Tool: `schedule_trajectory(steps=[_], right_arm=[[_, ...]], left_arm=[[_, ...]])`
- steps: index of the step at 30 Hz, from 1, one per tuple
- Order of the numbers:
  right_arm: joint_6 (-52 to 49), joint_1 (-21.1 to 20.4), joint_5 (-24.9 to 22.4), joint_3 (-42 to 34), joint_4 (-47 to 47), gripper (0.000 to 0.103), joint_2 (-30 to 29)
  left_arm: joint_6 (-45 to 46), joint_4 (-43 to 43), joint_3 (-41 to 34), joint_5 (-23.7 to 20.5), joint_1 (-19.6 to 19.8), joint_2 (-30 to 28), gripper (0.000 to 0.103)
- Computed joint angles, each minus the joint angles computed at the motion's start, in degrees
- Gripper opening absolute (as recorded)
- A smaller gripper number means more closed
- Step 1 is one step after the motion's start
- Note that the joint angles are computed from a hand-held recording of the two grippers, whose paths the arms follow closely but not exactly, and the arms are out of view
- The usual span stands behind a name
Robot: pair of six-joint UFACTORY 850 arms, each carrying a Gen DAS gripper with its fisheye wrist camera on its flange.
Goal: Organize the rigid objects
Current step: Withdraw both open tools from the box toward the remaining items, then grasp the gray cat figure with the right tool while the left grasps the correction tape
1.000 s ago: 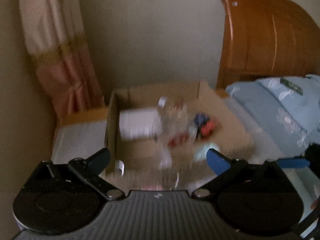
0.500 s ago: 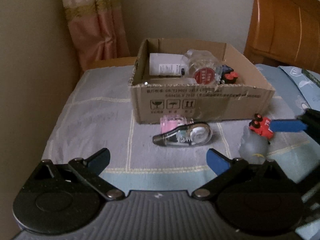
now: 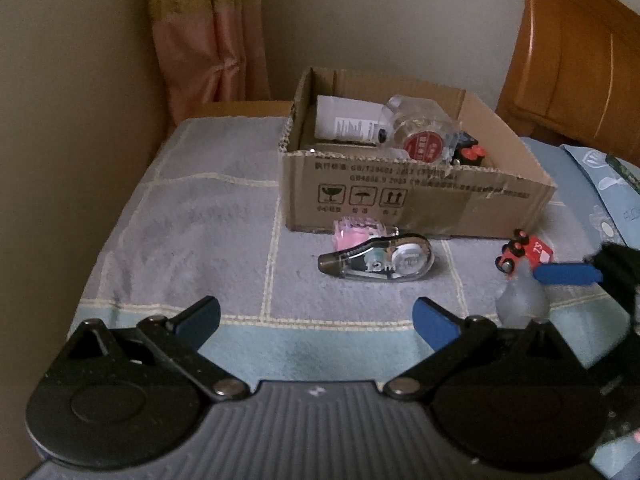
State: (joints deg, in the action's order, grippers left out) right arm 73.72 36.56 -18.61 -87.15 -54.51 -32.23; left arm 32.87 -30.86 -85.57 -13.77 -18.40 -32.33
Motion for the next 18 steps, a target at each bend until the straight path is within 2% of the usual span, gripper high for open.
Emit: schedule_trajectory(steps=[3,7,13,18], right_arm=[[-4.26,0.64,-1.65,1.04,5.02,0.103,1.24],[-5.01,1.44,-2.90,3.06,9.65,0.103,3.27],[-2.41,2.13,-3.05,5.26,10.71,0.103,5.16],[0.80,3.51,-8.65,4.39,6.00,0.103,3.12]], left_arm=[[-0.03,-0.22,-0.15,-0.35,0.01,-0.17,0.102],[2.04,-2.37,-0.36,-1.19,0.07,-0.48,0.102],[5.88,-5.85,-0.58,-2.32,-0.19,-0.96,0.102],[9.07,-8.22,-1.18,-2.24,-0.82,-1.94,0.102]])
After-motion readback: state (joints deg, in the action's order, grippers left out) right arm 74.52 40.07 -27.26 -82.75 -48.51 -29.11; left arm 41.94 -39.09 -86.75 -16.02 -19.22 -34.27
